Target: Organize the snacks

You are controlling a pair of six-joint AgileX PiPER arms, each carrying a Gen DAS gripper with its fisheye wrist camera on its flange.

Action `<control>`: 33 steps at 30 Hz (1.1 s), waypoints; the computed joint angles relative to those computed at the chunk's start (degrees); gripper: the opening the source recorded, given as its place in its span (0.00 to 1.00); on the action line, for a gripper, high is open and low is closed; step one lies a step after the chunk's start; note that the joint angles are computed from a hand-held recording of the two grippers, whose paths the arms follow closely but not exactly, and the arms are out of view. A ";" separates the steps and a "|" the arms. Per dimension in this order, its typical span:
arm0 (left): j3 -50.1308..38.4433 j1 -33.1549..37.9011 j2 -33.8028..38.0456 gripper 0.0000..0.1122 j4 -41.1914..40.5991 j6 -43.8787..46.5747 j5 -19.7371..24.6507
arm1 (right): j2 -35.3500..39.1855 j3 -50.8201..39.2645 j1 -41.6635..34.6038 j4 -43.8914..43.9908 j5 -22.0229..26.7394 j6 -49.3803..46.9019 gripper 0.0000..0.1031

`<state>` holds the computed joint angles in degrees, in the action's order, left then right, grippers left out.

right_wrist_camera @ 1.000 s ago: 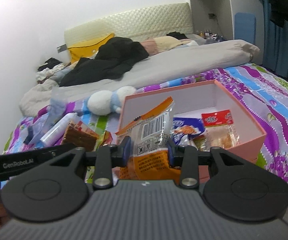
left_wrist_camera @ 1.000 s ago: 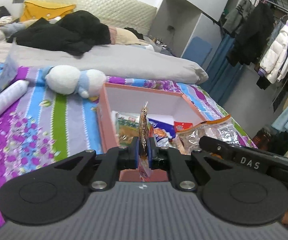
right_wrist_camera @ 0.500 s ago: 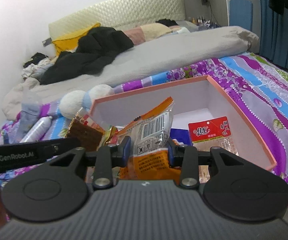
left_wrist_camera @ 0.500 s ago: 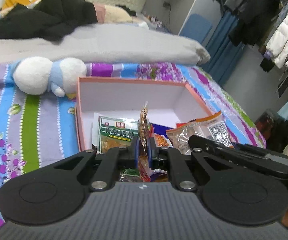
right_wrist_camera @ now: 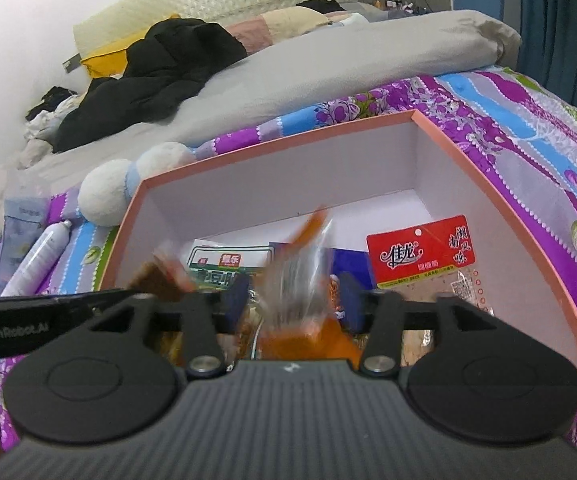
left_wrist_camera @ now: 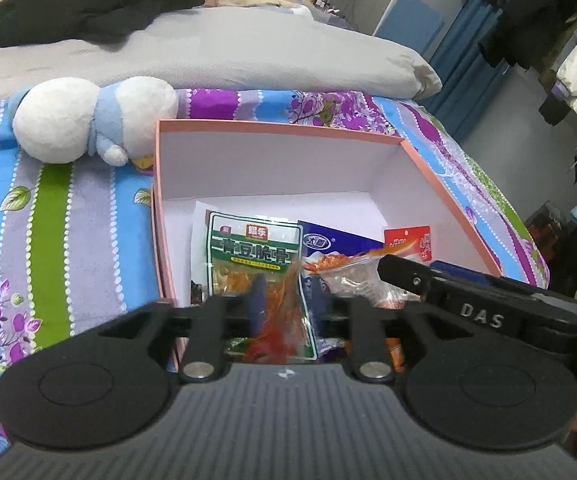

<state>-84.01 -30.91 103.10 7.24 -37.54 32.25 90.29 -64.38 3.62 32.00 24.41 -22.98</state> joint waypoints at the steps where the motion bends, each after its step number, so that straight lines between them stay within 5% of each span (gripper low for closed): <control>1: 1.52 -0.56 -1.52 0.52 2.07 -2.48 -0.40 | -0.66 0.51 -0.09 -0.14 -0.26 0.22 0.65; 13: 9.08 -8.57 -17.94 0.52 17.58 -17.32 4.26 | -17.00 7.17 -0.19 -3.89 1.71 4.44 0.65; 20: 13.34 -16.78 -28.46 0.52 27.35 -24.96 10.35 | -28.89 9.67 4.33 -18.40 3.60 21.22 0.65; 33: 15.12 -38.34 -39.17 0.76 41.67 -36.47 29.88 | -45.69 11.13 17.24 -44.08 13.45 48.91 0.65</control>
